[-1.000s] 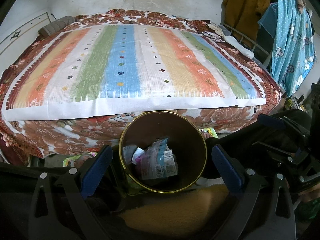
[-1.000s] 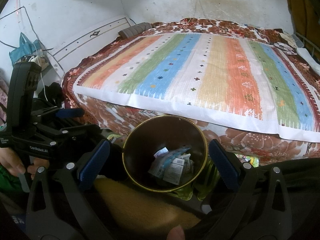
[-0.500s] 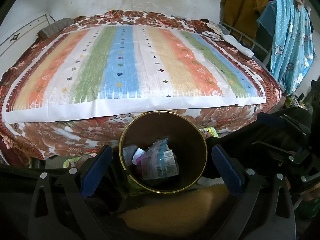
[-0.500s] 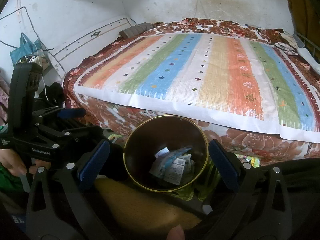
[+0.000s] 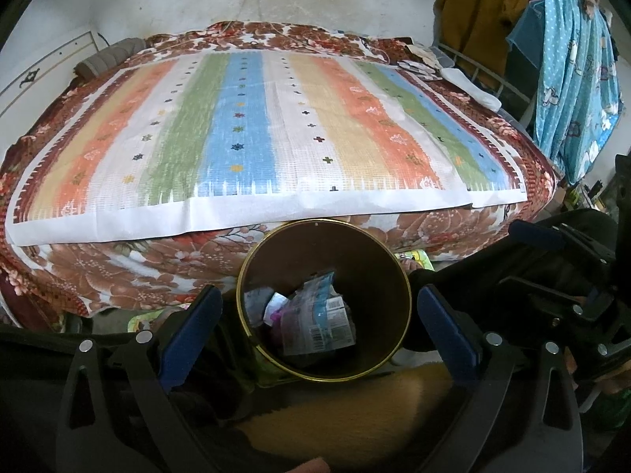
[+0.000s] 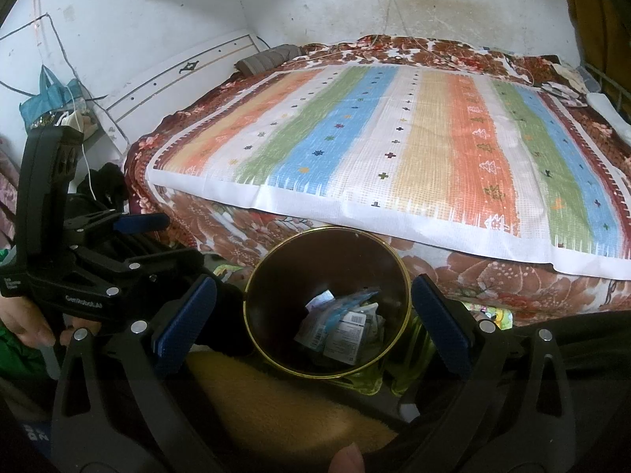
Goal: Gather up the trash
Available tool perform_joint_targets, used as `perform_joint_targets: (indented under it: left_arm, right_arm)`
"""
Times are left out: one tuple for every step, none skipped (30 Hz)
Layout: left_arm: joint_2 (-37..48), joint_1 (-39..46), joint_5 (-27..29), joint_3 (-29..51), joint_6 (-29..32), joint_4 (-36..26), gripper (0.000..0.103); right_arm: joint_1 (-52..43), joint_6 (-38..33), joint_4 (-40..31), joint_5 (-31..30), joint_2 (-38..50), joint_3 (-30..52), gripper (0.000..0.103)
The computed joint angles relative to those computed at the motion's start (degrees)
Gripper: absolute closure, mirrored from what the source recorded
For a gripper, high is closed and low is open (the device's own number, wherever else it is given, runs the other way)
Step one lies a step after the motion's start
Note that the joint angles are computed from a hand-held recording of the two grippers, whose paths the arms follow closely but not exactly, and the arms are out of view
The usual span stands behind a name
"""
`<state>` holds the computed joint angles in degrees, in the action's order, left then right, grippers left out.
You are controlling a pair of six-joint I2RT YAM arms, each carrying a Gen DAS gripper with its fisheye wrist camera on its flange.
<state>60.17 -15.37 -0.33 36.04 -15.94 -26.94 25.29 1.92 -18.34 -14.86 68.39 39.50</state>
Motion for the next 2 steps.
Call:
perform_joint_targets:
  left_arm:
    - [-0.2, 0.1, 0.0, 0.0, 0.0, -0.1, 0.006]
    - [-0.2, 0.0, 0.0, 0.0, -0.2, -0.1, 0.006]
  right_arm:
    - [0.1, 0.1, 0.0, 0.1, 0.0, 0.1, 0.009]
    - [-0.3, -0.2, 0.1, -0.2, -0.1, -0.1, 0.009]
